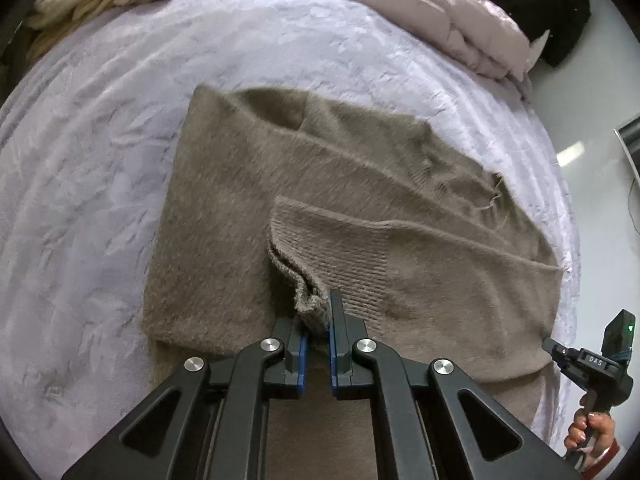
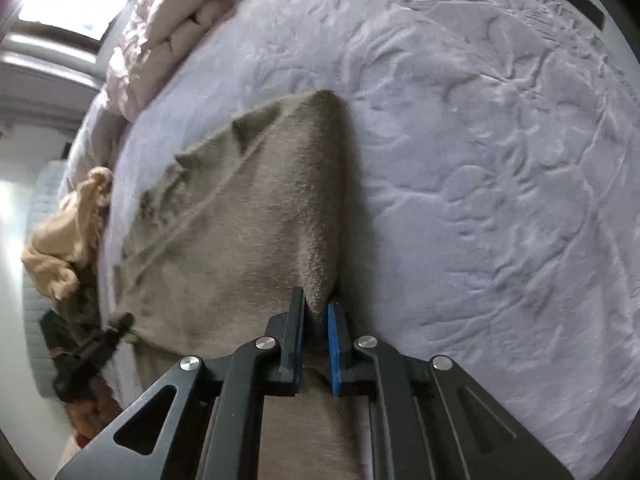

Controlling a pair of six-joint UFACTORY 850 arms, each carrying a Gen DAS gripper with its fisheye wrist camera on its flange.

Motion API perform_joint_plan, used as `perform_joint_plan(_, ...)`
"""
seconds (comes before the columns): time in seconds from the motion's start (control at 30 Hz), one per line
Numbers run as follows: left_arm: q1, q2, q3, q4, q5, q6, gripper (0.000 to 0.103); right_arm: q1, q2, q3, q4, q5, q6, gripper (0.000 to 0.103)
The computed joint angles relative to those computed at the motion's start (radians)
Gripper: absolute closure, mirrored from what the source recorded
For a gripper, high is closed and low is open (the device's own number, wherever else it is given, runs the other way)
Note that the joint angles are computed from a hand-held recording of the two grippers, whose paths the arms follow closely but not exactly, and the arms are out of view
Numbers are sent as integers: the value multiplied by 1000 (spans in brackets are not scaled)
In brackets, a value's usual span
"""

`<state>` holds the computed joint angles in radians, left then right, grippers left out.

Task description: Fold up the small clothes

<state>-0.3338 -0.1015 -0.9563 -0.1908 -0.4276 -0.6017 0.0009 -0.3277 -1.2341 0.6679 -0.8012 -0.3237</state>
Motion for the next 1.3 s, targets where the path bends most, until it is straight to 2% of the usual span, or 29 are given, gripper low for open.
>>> perform_joint_plan(0.03,2,6,7,-6,-2,0,93,-8,-1,8,-34,10,19,92)
perform_joint_plan(0.1,-5,20,12,108,-32,-114,77,-29,-8,16,-2,10,-2,93)
perform_joint_plan(0.17,-15,41,21,249,-69,-234,57,-32,-9,23,8,18,-3,93)
perform_joint_plan(0.33,7,95,37,271,-102,-206,56,-21,-1,23,-34,31,38,91)
perform_joint_plan(0.47,15,78,11,225,-91,-125,56,14,43,29,-99,65,115,88)
perform_joint_plan(0.53,10,51,-4,189,-96,-86,56,10,80,52,2,54,48,87)
perform_joint_plan(0.57,8,41,-6,181,-101,-80,56,6,91,64,59,32,18,80)
perform_joint_plan(0.6,4,27,-7,177,-111,-81,56,2,100,79,120,0,-6,57)
perform_joint_plan(0.67,-1,20,-2,174,-113,-88,56,5,115,113,174,-20,-12,31)
perform_joint_plan(0.73,-2,21,6,182,-106,-95,56,9,122,144,184,-3,6,31)
perform_joint_plan(0.77,-3,20,4,186,-108,-96,56,7,119,157,195,12,20,36)
perform_joint_plan(0.83,-5,16,1,196,-114,-94,56,-11,115,183,276,45,20,66)
perform_joint_plan(0.87,-6,12,0,198,-115,-91,56,-26,111,197,332,58,12,98)
perform_joint_plan(0.93,-12,9,-1,214,-117,-101,56,-41,103,208,355,84,21,97)
perform_joint_plan(1.1,-31,17,-12,254,-162,-135,56,-28,99,191,255,80,26,97)
perform_joint_plan(1.3,-43,88,12,230,-245,-154,55,-45,96,180,236,11,68,91)
